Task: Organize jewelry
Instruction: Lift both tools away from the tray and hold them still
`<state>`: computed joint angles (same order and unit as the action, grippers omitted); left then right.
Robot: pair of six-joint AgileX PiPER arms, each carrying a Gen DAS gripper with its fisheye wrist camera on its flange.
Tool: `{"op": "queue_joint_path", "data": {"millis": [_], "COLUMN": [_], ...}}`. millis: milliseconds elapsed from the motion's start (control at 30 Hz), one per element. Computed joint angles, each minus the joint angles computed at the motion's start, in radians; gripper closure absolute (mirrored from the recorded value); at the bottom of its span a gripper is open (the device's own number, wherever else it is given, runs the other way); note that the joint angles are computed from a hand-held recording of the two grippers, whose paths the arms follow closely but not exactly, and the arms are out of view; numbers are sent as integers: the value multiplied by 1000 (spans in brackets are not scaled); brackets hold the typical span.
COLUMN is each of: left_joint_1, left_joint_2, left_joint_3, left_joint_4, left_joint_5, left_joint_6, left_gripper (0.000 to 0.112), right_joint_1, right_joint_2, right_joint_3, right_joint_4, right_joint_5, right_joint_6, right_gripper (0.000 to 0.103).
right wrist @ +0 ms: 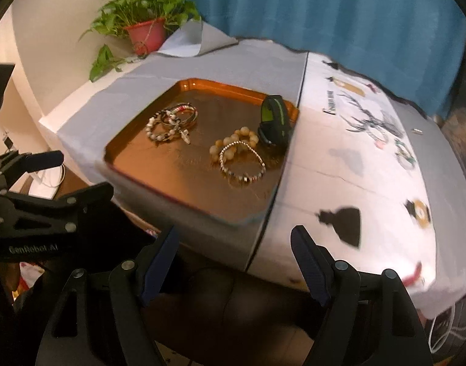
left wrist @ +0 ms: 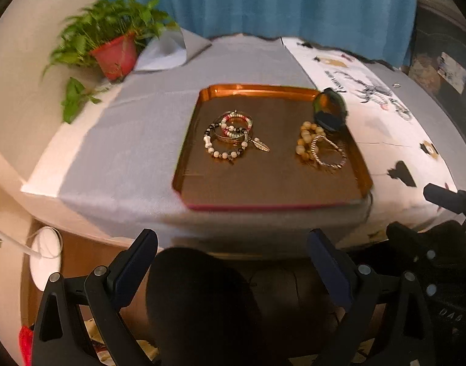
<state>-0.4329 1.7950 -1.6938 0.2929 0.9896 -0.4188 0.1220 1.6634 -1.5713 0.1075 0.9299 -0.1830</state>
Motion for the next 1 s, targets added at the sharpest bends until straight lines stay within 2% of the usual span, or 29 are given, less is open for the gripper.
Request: {"op": "queue_joint_path", "data": {"millis": [67, 200, 500, 700, 1000], "left_joint_1": [-37, -98, -172, -248, -275], "left_joint_2": [-73, -154, -267, -294, -301], "left_joint_3": [75, 131, 218, 227, 220], "left_joint_4": [30, 107, 136, 214, 245], "left_joint_5": [-23, -15, -1, 30, 49], "left_joint_6": [-32, -98, -202, -248, -266], "left_gripper": [15, 15, 15, 15, 15], "right_joint_1": [0, 11, 24, 1, -18], "right_joint_2": [-63, -179, -360, -416, -441], "right_joint_3": [55, 149, 287, 328, 336], "right_joint_4": [0, -3, -20, -1, 17], "right_joint_5": [-16, -33, -46, -34, -33], "right_joint_6": [9, 10, -4, -23, -36], "right_gripper": [27, 27, 26, 26, 26]}}
